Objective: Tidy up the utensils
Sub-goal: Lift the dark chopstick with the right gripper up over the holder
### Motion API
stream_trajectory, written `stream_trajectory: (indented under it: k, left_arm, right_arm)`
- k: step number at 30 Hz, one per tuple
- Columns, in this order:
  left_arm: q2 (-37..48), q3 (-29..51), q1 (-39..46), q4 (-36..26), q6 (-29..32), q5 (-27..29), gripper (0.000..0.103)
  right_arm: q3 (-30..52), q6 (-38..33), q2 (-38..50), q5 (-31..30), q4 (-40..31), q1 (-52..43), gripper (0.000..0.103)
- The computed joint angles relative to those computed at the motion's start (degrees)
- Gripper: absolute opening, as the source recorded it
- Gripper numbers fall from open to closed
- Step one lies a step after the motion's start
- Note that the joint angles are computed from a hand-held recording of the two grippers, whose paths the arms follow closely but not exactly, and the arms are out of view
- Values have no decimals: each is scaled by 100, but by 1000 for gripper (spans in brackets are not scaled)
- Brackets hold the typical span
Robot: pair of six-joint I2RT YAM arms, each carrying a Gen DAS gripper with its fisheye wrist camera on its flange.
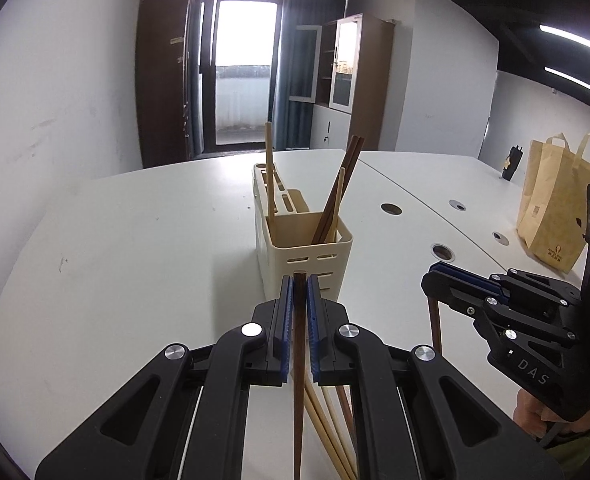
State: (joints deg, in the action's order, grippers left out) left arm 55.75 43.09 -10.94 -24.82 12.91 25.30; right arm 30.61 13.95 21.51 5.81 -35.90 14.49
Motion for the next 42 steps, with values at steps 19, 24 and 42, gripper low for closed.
stream_trajectory:
  k: [19,24,42]
  left_arm:
    - [-615,66,494,-150,-7,563,6]
    - [-812,62,485,-62,-93,510,6]
    - [-843,119,-162,866,-642,-46,6]
  right_arm:
    - [673,126,-129,741,-361,806,8]
    - [844,34,97,911,-235,928,8]
    - [1239,-568,693,-263,715,-313,8]
